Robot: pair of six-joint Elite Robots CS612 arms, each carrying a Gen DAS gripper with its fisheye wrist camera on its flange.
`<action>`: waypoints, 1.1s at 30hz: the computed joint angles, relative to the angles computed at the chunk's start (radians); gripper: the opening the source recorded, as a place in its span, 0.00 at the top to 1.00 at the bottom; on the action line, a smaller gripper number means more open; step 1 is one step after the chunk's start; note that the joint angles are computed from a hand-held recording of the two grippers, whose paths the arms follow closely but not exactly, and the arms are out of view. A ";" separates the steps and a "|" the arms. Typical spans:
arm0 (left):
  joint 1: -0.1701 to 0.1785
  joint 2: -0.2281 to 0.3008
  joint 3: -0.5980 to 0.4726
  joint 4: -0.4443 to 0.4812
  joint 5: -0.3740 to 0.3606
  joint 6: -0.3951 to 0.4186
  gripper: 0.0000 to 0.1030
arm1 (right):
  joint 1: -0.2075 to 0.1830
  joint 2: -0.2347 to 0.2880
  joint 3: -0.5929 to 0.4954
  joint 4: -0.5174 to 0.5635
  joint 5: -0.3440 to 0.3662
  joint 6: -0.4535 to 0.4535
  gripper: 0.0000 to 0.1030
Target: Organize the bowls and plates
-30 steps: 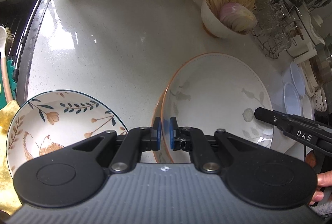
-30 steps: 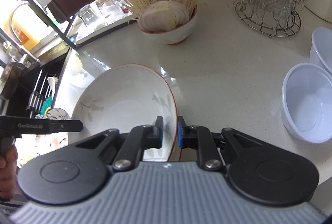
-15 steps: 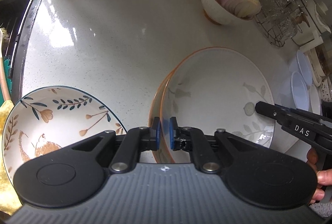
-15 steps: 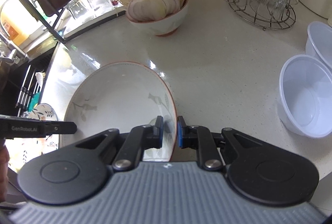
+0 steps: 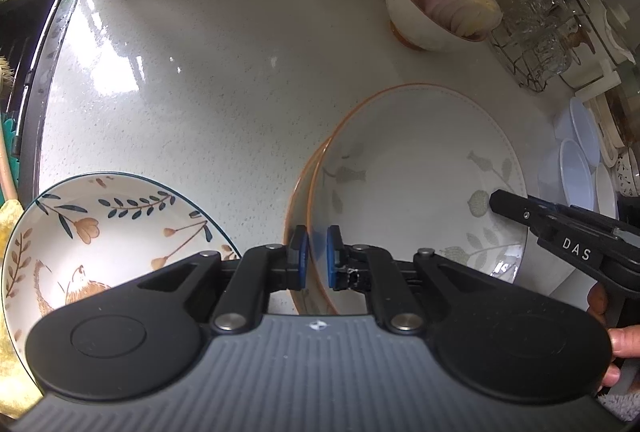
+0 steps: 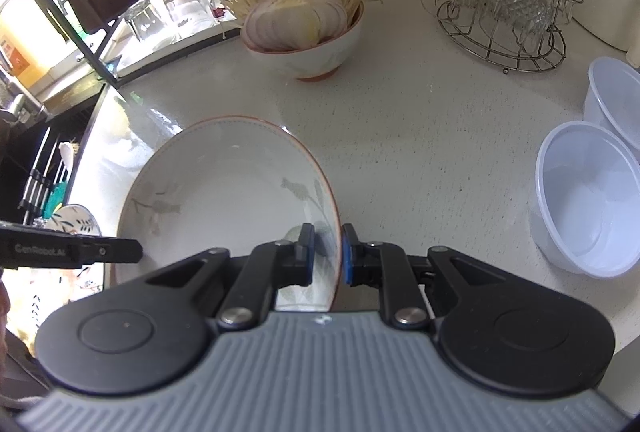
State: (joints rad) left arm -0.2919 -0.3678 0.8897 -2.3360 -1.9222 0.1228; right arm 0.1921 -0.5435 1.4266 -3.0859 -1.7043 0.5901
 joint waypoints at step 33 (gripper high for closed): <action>0.003 -0.053 0.028 -0.024 0.014 -0.028 0.45 | -0.013 0.003 0.013 -0.068 0.067 0.047 0.83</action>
